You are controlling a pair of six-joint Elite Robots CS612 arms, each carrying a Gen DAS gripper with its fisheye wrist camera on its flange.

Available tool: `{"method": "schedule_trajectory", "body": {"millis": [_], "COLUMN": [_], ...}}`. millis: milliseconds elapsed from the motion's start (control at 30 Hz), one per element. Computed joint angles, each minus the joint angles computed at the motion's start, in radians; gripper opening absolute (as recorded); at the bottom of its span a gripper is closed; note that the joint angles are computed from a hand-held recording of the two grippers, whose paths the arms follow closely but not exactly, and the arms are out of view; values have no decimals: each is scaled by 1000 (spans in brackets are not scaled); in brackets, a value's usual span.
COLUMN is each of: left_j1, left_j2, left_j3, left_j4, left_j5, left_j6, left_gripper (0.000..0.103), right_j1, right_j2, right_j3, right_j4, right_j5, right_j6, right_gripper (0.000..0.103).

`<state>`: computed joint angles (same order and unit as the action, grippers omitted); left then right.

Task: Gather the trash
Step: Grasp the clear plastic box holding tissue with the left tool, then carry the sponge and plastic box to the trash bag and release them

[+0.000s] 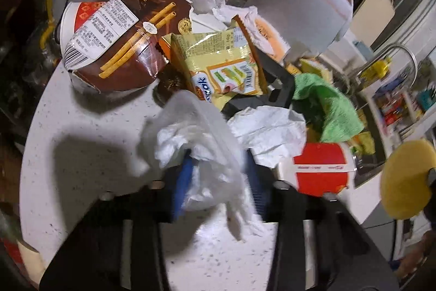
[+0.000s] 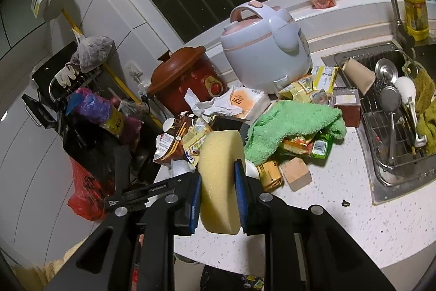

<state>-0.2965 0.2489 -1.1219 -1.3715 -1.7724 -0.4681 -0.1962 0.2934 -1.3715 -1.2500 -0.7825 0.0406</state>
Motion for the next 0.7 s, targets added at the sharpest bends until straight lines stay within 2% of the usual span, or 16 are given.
{"method": "schedule_trajectory", "body": {"millis": [133,233,333,433,533,600,667,700], "left_j1": [1,6,8,3,-6,-13,-17,-16], "left_j2": [15,31,53,77,98,115,151,167], "left_j3": [-57,-122,-218,-335,-440,-489,-532,-545], "left_j4": [5,11,50,172,358,489,601,631], "left_j5": [-21,-46,-70,-87,-71,-55,-59,-66], "left_j6": [33,18,26,69,109,117,95,83], "left_gripper": [26,26,26,26,26,26,26,26], "right_j1": [0,3,10,21,40,62,83,92], "right_j2": [2,2,-5,-18,-38,-45,-42,-37], "right_j3": [-4,-4,-4,-11,-23,-32,-36,-38], "right_j4": [-1,5,44,166,394,573,722,771], "right_j5": [7,25,63,127,154,116,60,35], "right_j6": [5,2,-44,-178,-412,-571,-681,-706], "right_gripper": [22,22,22,22,22,22,22,22]}}
